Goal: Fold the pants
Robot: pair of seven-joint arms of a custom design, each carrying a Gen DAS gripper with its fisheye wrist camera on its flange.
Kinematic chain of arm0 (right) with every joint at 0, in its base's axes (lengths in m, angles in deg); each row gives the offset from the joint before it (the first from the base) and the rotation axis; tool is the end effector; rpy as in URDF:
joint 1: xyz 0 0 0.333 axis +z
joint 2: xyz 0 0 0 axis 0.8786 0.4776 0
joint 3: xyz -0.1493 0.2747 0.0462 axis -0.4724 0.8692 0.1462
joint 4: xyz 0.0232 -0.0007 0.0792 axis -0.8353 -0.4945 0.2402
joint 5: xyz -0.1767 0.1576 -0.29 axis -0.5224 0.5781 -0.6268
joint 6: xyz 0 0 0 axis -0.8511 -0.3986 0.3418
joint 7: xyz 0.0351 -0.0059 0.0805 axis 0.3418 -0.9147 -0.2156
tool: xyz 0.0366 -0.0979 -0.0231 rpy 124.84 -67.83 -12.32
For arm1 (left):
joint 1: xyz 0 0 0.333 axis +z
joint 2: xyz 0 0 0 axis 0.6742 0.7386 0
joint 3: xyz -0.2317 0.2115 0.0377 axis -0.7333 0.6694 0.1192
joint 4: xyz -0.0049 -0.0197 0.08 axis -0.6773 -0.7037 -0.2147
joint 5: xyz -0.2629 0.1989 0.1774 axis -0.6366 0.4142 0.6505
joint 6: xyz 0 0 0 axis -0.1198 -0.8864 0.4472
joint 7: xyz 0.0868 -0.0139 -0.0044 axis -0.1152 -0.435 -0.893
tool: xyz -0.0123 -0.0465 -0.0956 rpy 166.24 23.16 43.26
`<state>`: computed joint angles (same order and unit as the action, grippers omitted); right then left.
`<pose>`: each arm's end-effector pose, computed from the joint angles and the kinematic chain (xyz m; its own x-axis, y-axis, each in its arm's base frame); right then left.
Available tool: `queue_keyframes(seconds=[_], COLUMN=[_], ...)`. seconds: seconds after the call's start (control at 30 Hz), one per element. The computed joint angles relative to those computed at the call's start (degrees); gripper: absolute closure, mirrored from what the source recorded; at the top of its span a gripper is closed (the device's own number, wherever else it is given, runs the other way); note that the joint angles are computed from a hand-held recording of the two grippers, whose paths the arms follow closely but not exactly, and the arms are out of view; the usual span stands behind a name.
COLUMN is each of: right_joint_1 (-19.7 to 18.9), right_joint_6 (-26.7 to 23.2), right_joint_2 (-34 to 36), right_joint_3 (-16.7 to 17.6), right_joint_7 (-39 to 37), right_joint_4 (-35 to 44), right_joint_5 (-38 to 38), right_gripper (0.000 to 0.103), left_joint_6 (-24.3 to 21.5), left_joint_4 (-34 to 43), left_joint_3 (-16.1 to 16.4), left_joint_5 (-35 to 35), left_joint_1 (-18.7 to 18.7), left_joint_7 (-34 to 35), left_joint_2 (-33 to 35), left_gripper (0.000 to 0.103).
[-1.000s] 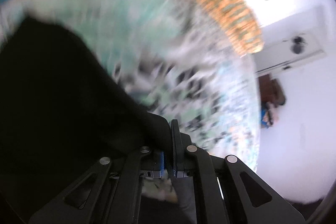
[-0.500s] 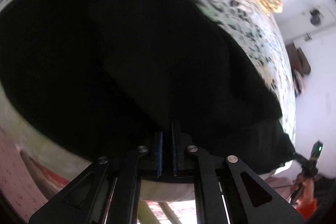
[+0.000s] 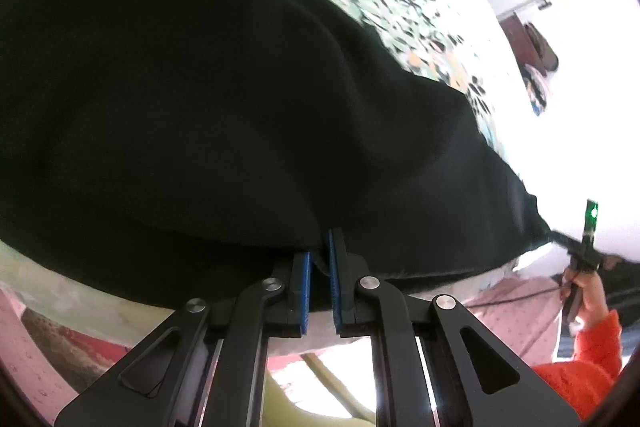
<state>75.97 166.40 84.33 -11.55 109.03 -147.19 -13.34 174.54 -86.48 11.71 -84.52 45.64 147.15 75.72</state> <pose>0.5542 0.1624 0.5663 -0.0466 -0.9987 0.0189 -0.9796 0.0420 -0.1965 0.5221 0.0062 0.5072 0.2086 -0.8543 0.4760 -0.9271 -0.3277 -0.1818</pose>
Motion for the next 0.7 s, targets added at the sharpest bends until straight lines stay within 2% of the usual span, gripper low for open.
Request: queue_keyframes(seconds=[0.1,0.27,0.47,0.57,0.7], right_joint_1=[-0.31,0.38,0.4,0.32,-0.09], right_joint_6=[0.18,-2.85,-4.23,-4.52,-2.31], right_joint_2=[-0.27,2.23,2.99,2.84,1.85], right_joint_3=[-0.23,0.0,-0.68,-0.82,-1.13], right_joint_7=[0.77,1.27,2.72,3.3,5.16], right_joint_4=[-0.52,2.43,3.29,3.21,1.84], right_joint_5=[0.36,-1.29,-0.55,-0.73,0.13], right_gripper=[0.09,0.09,0.089,0.084,0.071], left_joint_6=[-0.01,-1.93,-1.36,-1.57,-1.47], left_joint_4=[0.16,-0.22,0.8,0.88,1.53], left_joint_3=[-0.48,0.16,-0.6,-0.6,-0.94], left_joint_5=[2.72,1.87,2.67,2.37,2.73], left_joint_1=[-0.32,0.16,-0.01,0.12,0.12], left_joint_7=[0.75,0.65,0.55,0.64,0.16], left_joint_2=[-0.25,0.08,1.31,1.38,2.22], left_gripper=[0.095,0.095,0.095,0.095,0.095])
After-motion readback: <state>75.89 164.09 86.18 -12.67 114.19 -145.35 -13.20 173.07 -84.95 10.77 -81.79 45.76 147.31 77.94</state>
